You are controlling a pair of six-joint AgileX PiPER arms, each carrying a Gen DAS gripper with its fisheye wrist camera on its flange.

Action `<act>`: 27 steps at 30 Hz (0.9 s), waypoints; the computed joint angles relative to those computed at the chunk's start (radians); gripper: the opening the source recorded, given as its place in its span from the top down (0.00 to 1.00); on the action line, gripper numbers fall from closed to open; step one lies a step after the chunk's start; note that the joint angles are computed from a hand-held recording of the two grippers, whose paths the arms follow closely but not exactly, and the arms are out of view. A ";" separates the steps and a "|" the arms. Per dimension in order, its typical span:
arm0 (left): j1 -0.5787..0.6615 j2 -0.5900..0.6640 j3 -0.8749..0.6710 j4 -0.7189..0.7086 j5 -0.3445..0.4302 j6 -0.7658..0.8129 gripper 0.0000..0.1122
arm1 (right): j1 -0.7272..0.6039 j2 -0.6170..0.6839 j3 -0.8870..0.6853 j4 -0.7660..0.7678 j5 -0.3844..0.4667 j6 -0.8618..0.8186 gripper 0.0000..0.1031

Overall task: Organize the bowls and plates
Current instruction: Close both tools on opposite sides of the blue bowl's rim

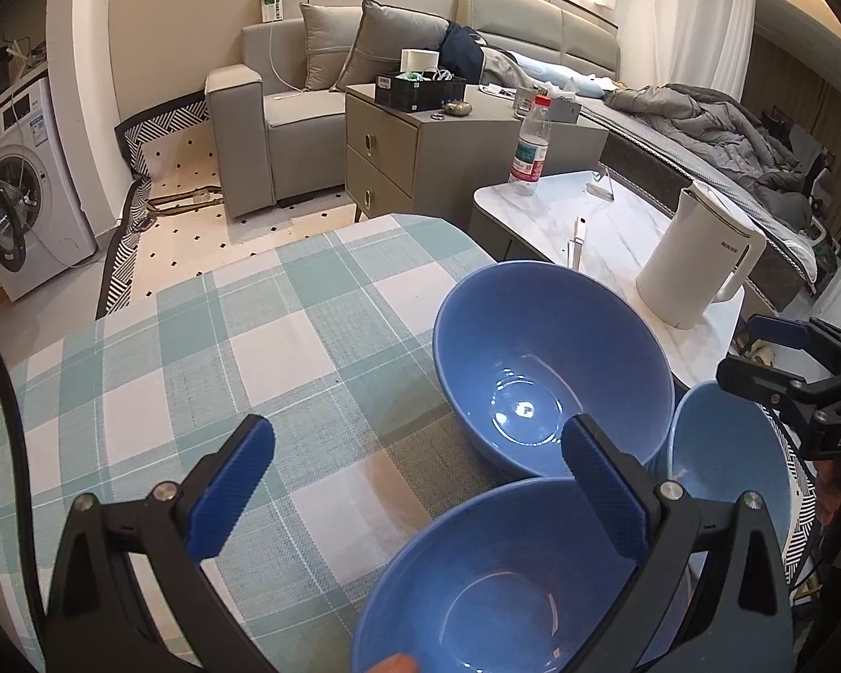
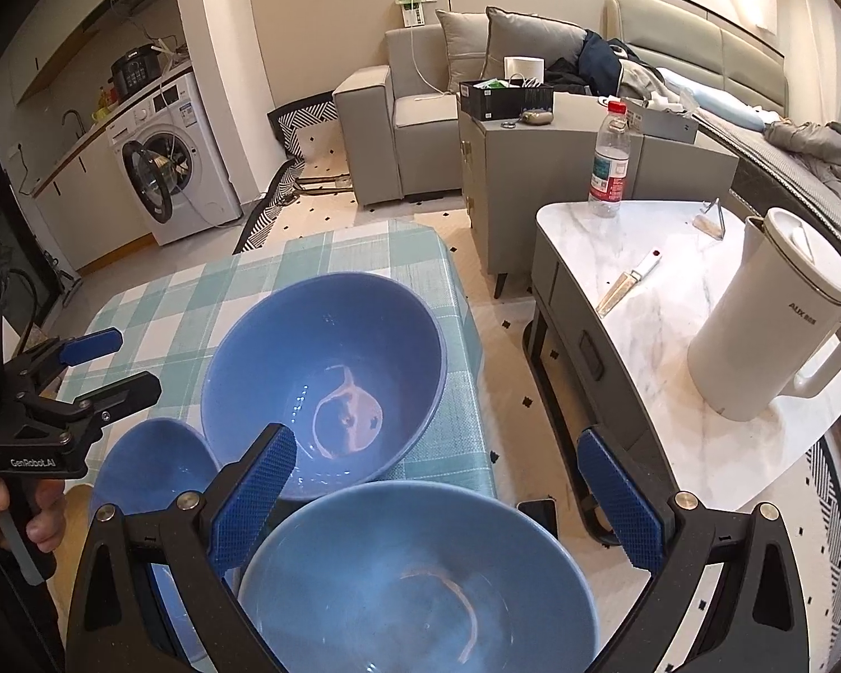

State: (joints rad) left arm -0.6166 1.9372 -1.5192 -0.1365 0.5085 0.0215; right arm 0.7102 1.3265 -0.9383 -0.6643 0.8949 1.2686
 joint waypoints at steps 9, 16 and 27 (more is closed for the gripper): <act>0.002 0.067 -0.092 -0.036 0.068 0.016 0.12 | -0.074 0.039 0.006 0.055 -0.076 -0.082 0.01; 0.000 0.107 -0.148 -0.072 0.103 0.053 0.26 | -0.125 0.083 -0.001 0.121 -0.140 -0.161 0.15; 0.001 0.173 -0.240 -0.081 0.184 0.052 0.49 | -0.188 0.134 0.000 0.237 -0.228 -0.300 0.43</act>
